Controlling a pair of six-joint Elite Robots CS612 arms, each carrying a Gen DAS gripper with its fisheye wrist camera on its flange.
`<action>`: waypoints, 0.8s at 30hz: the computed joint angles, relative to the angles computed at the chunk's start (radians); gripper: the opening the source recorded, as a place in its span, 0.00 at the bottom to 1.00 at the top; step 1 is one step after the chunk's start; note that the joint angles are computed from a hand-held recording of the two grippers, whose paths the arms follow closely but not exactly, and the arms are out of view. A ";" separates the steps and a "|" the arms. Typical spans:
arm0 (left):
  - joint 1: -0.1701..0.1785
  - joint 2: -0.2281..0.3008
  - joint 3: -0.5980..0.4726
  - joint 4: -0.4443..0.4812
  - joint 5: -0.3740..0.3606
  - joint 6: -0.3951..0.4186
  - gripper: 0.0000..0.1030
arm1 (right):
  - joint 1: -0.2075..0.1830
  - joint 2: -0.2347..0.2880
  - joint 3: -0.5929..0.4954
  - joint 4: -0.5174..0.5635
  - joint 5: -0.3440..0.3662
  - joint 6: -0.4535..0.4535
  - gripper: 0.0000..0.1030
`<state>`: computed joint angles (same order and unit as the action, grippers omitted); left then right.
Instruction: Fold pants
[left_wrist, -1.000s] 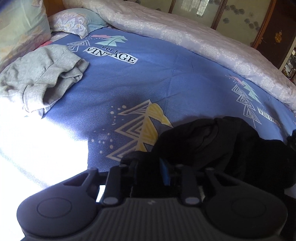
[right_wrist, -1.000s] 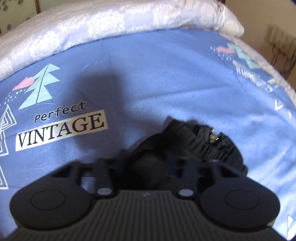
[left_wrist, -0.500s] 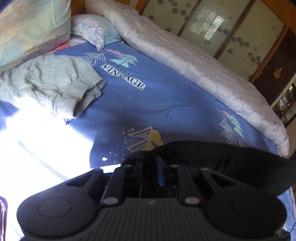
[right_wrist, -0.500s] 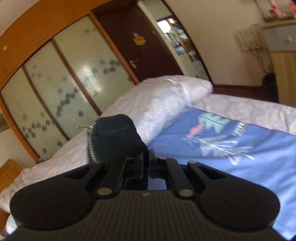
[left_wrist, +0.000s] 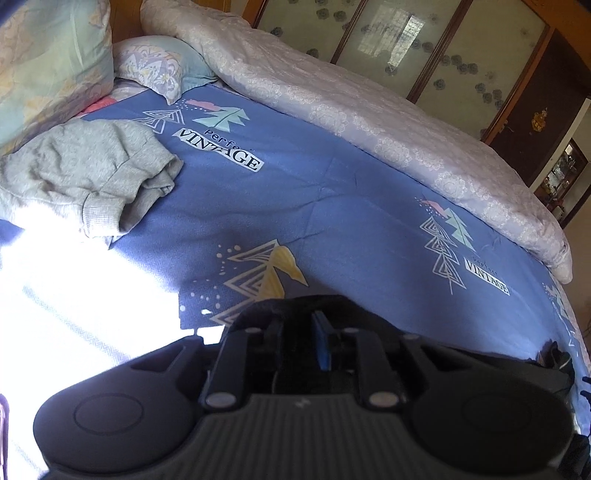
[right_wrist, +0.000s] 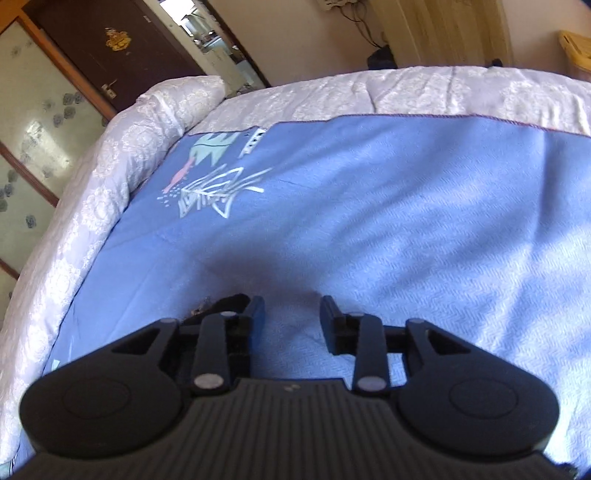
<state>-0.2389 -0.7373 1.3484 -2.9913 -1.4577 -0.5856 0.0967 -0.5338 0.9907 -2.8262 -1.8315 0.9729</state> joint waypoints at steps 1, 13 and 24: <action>-0.002 0.004 -0.005 0.001 0.001 -0.004 0.22 | 0.000 0.001 -0.003 -0.012 0.012 -0.016 0.43; -0.001 0.069 -0.094 0.051 -0.007 -0.006 0.06 | 0.010 0.050 -0.108 0.132 0.045 -0.010 0.54; 0.002 -0.016 0.043 -0.109 0.036 -0.078 0.06 | 0.007 0.003 -0.024 -0.125 0.100 0.005 0.05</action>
<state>-0.2372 -0.7533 1.3909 -3.1003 -1.4219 -0.6639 0.1038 -0.5313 0.9669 -2.9514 -1.7315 0.9779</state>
